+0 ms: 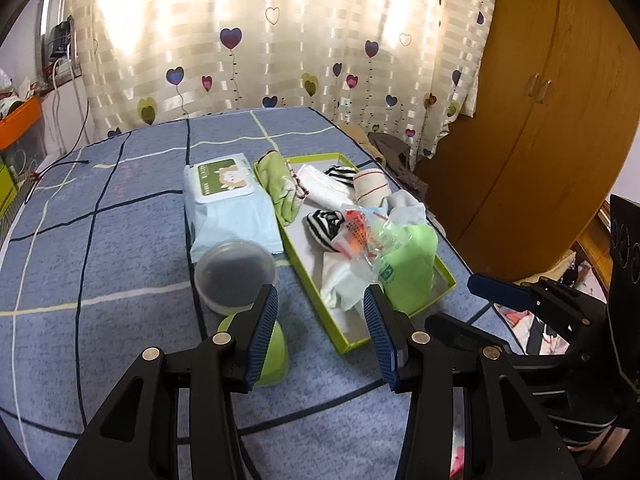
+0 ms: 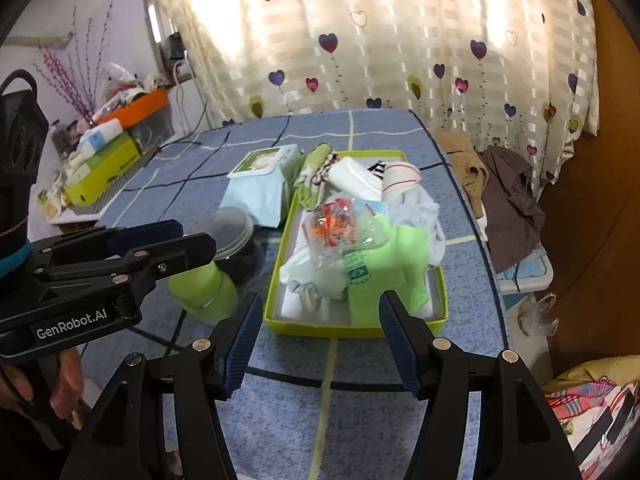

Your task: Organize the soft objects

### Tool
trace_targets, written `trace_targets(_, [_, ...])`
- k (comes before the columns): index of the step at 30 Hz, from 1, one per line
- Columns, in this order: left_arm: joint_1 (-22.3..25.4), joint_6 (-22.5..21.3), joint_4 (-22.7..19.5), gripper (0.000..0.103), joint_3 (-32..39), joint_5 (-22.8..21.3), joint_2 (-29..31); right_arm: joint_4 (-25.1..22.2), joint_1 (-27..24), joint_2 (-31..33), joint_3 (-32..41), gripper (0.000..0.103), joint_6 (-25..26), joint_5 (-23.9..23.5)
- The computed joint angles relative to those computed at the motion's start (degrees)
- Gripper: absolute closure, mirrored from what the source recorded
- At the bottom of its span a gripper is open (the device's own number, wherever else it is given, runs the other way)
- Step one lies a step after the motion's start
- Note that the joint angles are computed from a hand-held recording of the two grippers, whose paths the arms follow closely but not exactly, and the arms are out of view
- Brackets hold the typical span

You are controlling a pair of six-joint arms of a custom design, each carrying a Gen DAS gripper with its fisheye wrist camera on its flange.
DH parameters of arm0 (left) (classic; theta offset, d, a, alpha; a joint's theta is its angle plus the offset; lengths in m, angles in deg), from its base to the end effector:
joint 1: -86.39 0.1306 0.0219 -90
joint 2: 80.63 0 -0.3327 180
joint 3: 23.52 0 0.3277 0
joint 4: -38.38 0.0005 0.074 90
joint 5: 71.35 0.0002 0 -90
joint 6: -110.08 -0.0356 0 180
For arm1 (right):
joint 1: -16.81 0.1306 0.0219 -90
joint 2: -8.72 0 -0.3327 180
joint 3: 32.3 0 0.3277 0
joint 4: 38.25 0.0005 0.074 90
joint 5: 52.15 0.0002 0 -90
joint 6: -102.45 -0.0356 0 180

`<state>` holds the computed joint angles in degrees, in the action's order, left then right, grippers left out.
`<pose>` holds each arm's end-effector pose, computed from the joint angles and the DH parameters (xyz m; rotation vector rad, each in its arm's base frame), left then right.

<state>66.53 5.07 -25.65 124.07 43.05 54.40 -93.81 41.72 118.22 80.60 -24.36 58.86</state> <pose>0.5998 -0.2328 0.3536 0.9042 2.2658 -0.5614 0.4824 0.2094 0.3788 0.3997 2.3666 0.0399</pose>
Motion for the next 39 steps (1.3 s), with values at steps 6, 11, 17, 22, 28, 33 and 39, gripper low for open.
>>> trace_targets(6, [0.59,0.75,-0.25,0.057,-0.61,0.46,-0.15,-0.66,0.5,0.81,0.89,0.042,0.1,-0.1])
trace_targets(11, [0.58,0.58,1.83,0.057,-3.76,-0.98,-1.79,-1.15,0.71,1.01,1.04,0.042,0.05,-0.17])
trace_targets(17, [0.61,0.93,1.42,0.057,-3.95,-0.62,-1.8,-1.7,1.01,1.38,1.5,0.042,0.04,0.0])
trace_targets(22, [0.7,1.23,1.54,0.057,-4.33,-0.39,-1.93,-1.85,1.09,1.48,1.65,0.042,-0.01,0.01])
trace_targets(28, [0.79,1.47,1.38,0.057,-4.13,0.03,-1.8,-1.83,1.11,1.53,1.72,0.042,0.03,0.02])
trace_targets(33, [0.82,1.59,1.21,0.057,-3.98,0.07,-1.7,-1.56,1.29,1.56,1.44,0.042,0.28,-0.03])
trace_targets(39, [0.82,1.94,1.42,0.057,-4.04,-0.08,-1.64,-1.74,1.33,1.76,1.73,0.042,0.23,-0.01])
